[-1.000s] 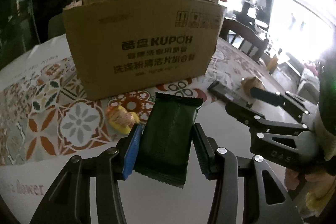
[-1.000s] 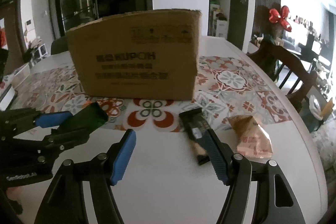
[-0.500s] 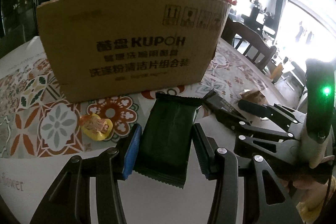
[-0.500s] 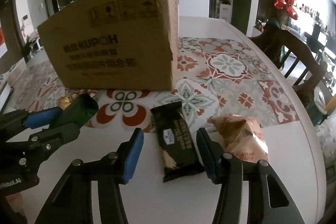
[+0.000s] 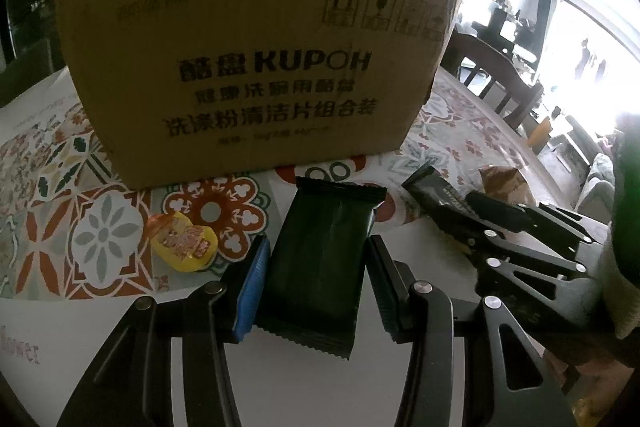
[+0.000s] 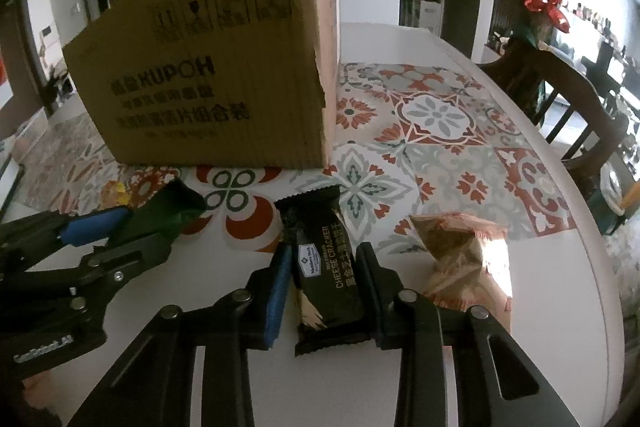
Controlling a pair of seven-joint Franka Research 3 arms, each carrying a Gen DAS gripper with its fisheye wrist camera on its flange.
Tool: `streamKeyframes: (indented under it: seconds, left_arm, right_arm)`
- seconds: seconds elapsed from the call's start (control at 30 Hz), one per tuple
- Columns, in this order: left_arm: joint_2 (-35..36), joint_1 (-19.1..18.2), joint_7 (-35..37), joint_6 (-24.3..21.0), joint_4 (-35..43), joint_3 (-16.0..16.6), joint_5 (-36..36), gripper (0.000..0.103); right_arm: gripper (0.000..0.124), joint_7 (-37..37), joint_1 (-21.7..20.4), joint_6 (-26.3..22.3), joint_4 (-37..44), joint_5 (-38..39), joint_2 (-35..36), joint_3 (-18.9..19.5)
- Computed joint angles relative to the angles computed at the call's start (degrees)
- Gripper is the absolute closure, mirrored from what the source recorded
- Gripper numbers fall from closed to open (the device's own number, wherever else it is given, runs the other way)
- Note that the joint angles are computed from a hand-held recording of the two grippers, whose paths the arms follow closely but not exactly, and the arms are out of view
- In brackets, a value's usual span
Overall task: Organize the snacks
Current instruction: 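Carry the green packet and black bar over the box and open both tools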
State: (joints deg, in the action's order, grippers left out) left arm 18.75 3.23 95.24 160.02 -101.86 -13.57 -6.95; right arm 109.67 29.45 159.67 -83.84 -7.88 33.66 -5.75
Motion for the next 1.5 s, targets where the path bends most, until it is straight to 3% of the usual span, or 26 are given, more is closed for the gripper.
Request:
streamKeyframes:
  seconds: [0.4, 0.77, 1.0, 1.3, 1.5]
  left_arm:
    - [-6.41, 1.92, 6.01, 4.46, -5.34, -1.72, -7.15, 0.055]
    - [-11.72, 1.79, 18.17, 9.68, -6.68, -0.60, -17.56, 0.055]
    - [-11.27, 1.37, 17.67, 11.85, -3.96, 1.43, -15.44, 0.055]
    - [-7.91, 2.08, 12.04, 11.69, 2.29, 2.48, -6.95, 0.055]
    - [-2.96, 2.96, 9.51, 7.90, 10.31, 1.99, -2.60, 0.055]
  right_arm:
    - [0.090, 9.08, 5.11, 9.34, -9.56, -4.85, -8.05, -5.07]
    - [0.090, 15.96, 9.88, 15.38, -9.38, -11.14, -10.34, -10.28]
    - [0.090, 15.16, 10.87, 16.66, -3.35, -10.13, -7.75, -11.45]
    - [0.090, 7.06, 6.58, 13.26, 9.56, -4.47, -1.52, -6.38]
    - [0.090, 2.00, 3.39, 7.86, 21.90, -0.69, 5.21, -3.22]
